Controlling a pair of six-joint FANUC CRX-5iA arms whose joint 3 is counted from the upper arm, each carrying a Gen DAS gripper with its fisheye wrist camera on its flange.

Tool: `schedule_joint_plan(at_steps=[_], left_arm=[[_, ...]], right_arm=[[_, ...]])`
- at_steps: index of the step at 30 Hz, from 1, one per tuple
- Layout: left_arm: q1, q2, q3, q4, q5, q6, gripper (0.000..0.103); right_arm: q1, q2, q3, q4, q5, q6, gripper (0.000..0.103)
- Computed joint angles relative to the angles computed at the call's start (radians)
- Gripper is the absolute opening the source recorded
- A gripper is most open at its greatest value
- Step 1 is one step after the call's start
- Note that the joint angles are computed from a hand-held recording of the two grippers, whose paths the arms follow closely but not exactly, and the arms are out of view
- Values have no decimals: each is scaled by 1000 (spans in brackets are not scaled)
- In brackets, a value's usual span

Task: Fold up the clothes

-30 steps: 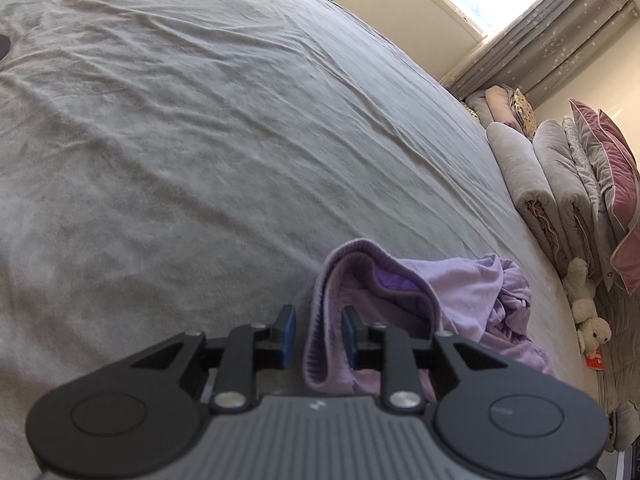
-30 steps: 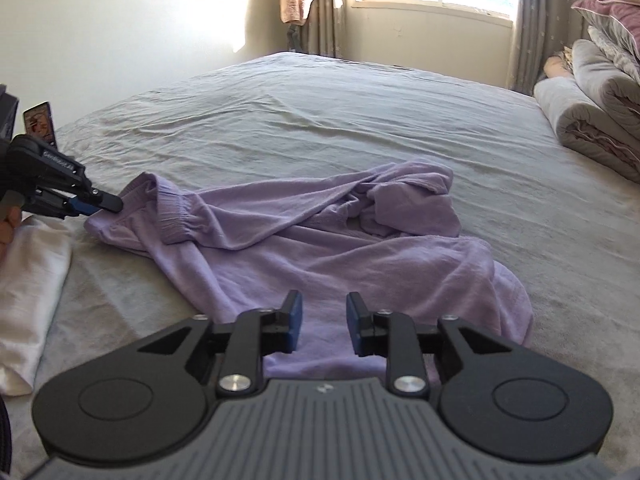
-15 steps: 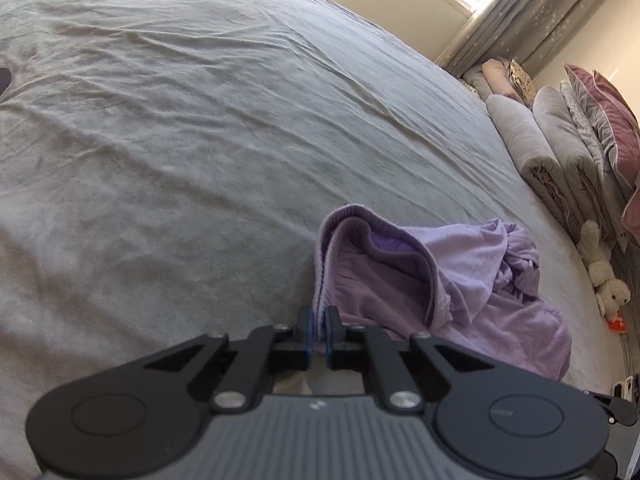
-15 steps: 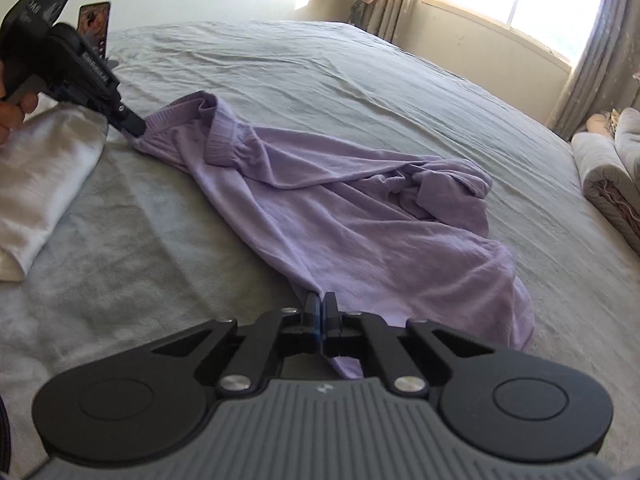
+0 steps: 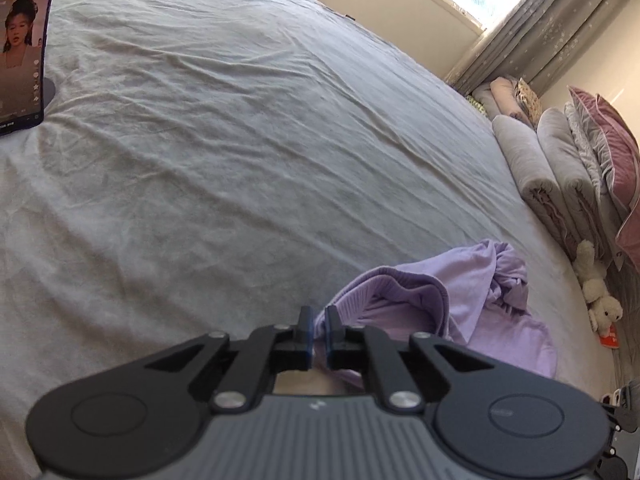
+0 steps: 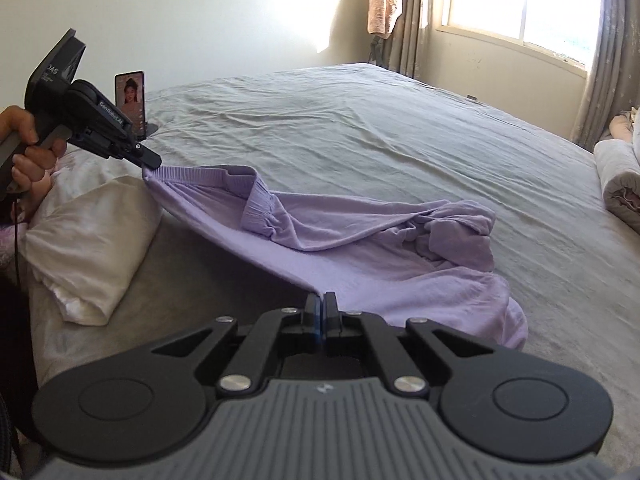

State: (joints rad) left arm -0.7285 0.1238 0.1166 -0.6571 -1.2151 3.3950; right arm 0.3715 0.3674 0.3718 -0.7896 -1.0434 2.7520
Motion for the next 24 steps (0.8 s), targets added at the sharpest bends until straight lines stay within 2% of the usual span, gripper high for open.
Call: schedule_joint_plan(at_steps=[6,9,11,14,15,16,24], left_arm=[[-1,55,58,10,-77,-93,8],[-16,47,56,-26,-77,-68,24],[-29,49,64,-52,-83,-56,36],[-32,70,91,-69,-95,-66,41],[-30,82,103,-69,-99,-78,42],[-27,93,115,-69,-104,-89,43],[-3,167,200,-68,-98,-163,46]], right_arm=[[51,13,-20,120,5,-38,0],[70,21,-26,178,15,-74,4],[62,25,-16,169,-2,-77,11],[40,24,-2,122,-14,-82,20],[36,23,0,111,-7,-91,24],[35,21,-2,107,5,-100,34],[58,20,-12,163,136,-236,39]])
